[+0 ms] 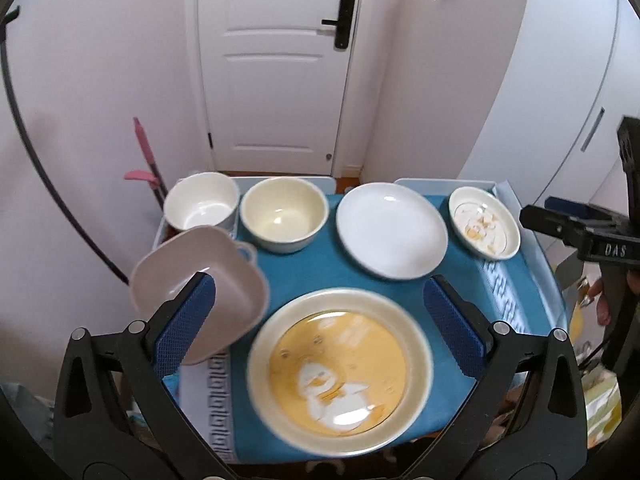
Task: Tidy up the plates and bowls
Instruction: 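Move both grippers to the plain white plate and grasp its rim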
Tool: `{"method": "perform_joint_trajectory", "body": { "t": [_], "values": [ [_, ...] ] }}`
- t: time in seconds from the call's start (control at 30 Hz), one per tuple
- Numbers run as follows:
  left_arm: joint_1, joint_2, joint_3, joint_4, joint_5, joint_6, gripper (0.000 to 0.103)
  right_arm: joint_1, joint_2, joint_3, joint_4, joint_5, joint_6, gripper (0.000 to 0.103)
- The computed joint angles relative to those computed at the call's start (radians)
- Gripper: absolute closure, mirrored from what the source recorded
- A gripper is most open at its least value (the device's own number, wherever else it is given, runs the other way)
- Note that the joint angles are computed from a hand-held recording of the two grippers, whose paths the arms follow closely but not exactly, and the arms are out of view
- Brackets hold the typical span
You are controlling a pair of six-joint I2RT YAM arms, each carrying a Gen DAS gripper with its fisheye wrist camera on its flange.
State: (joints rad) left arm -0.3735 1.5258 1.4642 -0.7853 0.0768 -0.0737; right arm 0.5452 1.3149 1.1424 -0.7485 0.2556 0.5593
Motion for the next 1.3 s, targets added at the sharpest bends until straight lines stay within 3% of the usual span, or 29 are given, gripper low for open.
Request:
{"method": "perform_joint_trajectory", "body": {
  "t": [0.13, 0.27, 0.43, 0.5, 0.6, 0.73, 0.87, 1.07, 1.13, 1.3],
  "values": [
    [-0.072, 0.097, 0.093, -0.031, -0.103, -0.127, 0.0, -0.163, 0.067, 0.098, -0.044, -0.114, -0.2, 0.004],
    [-0.116, 0.206, 0.172, -0.056, -0.126, -0.281, 0.0, -0.306, 0.19, 0.188, -0.045, -0.206, -0.412, 0.004],
    [-0.149, 0.404, 0.297, -0.059, -0.135, -0.407, 0.001, -0.457, 0.463, 0.346, -0.087, -0.423, -0.643, 0.004],
    [-0.157, 0.491, 0.359, -0.07, -0.129, -0.436, 0.007, -0.495, 0.577, 0.411, -0.11, -0.505, -0.707, 0.008],
    [-0.158, 0.6, 0.428, -0.071, -0.118, -0.442, 0.021, -0.506, 0.718, 0.499, -0.145, -0.568, -0.791, 0.026],
    [-0.147, 0.705, 0.477, -0.065, -0.096, -0.458, 0.036, -0.499, 0.849, 0.563, -0.153, -0.59, -0.849, 0.049],
    [-0.147, 0.75, 0.49, -0.056, -0.086, -0.472, 0.039, -0.506, 0.925, 0.597, -0.146, -0.624, -0.856, 0.065],
    [-0.156, 0.784, 0.517, -0.068, -0.112, -0.479, 0.058, -0.521, 0.952, 0.585, -0.123, -0.65, -0.897, 0.075],
    [-0.156, 0.795, 0.528, -0.078, -0.119, -0.481, 0.071, -0.525, 0.953, 0.579, -0.123, -0.659, -0.908, 0.08],
    [-0.151, 0.805, 0.527, -0.061, -0.106, -0.491, 0.083, -0.529, 0.958, 0.58, -0.129, -0.69, -0.908, 0.088]
  ]
}}
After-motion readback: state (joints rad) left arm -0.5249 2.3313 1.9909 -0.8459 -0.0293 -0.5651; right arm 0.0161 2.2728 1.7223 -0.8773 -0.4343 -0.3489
